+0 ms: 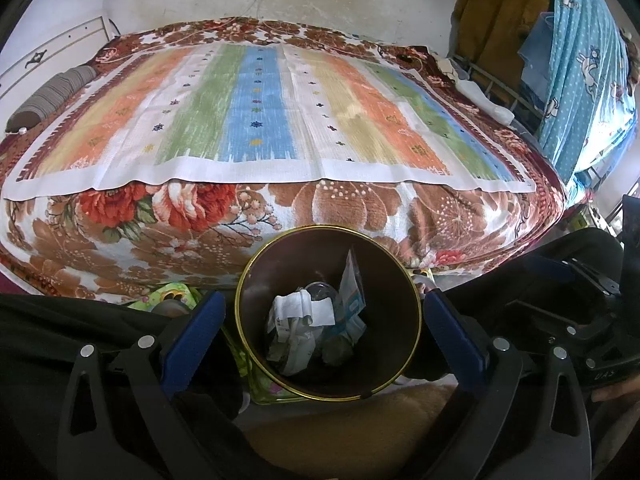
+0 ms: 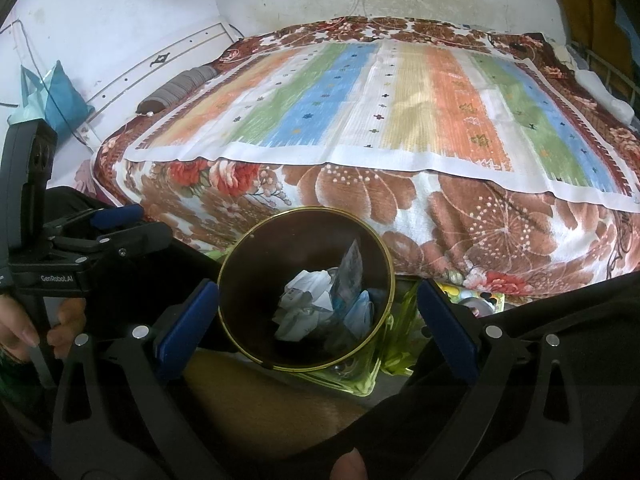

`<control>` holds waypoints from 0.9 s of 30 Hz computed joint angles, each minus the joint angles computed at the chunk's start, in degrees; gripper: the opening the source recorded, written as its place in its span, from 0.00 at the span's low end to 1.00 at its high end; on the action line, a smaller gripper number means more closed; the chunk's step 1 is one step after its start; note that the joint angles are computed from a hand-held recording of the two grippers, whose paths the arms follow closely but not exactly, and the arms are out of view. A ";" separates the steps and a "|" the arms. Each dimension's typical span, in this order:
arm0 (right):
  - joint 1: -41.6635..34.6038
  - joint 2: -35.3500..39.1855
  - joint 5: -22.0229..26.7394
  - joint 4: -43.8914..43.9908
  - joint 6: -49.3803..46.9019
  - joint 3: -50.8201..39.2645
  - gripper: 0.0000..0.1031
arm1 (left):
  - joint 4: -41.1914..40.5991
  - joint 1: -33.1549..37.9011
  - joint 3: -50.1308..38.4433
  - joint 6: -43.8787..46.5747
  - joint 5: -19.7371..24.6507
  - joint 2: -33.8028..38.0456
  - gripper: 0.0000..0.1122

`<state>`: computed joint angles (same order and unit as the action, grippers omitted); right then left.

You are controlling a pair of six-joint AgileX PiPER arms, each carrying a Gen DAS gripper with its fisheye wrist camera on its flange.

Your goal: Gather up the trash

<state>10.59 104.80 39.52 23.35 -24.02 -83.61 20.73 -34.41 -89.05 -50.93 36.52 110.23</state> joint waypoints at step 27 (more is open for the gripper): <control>-0.12 0.22 0.22 0.18 -0.05 -0.34 0.92 | 0.08 -0.17 -0.36 -0.15 0.29 0.20 0.87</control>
<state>10.47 105.02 39.74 23.53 -24.07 -83.95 20.81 -34.58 -89.41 -51.08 36.81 110.43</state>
